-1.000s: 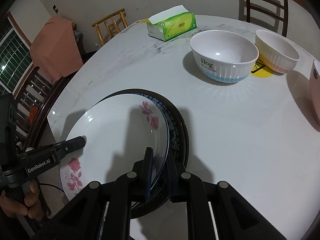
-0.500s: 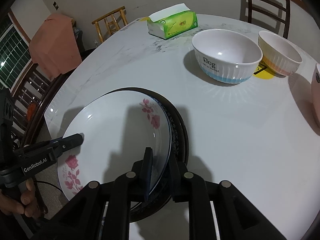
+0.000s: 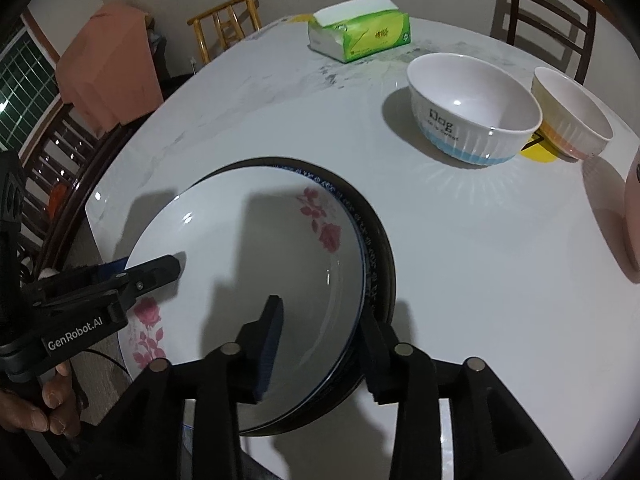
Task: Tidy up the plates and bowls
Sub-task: 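Lower the pink-flowered plate onto the blue-and-white plates, then open both grippers and lift them off the plate stack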
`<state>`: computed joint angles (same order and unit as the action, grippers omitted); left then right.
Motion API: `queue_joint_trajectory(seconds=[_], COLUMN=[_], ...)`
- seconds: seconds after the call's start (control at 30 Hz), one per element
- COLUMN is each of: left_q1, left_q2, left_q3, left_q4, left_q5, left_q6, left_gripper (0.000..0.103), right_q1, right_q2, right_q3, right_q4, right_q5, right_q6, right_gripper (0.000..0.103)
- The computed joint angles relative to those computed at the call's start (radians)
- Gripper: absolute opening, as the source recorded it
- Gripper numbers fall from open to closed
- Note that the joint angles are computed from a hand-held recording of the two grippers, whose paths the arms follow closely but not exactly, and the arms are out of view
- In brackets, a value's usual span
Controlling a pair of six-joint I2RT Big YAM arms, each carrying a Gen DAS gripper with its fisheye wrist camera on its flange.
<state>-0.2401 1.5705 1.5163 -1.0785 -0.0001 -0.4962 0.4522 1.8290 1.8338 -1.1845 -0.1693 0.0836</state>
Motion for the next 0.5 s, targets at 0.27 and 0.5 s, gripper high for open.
queue_joint_trajectory(seconds=[0.27, 0.5], left_q1=[-0.006, -0.007], left_q2=[0.014, 0.022], left_q3=[0.021, 0.036], left_q4=[-0.02, -0.041], left_q5=[-0.001, -0.005], left_q6=[-0.012, -0.016], left_gripper=[0.039, 0.042], right_q1=[0.009, 0.012], right_q2=[0.047, 0.086], right_q3=[0.088, 0.16], right_q4=[-0.12, -0.204], right_q5=[0.029, 0.033], right_q6=[-0.004, -0.017], right_gripper=[0.039, 0.039])
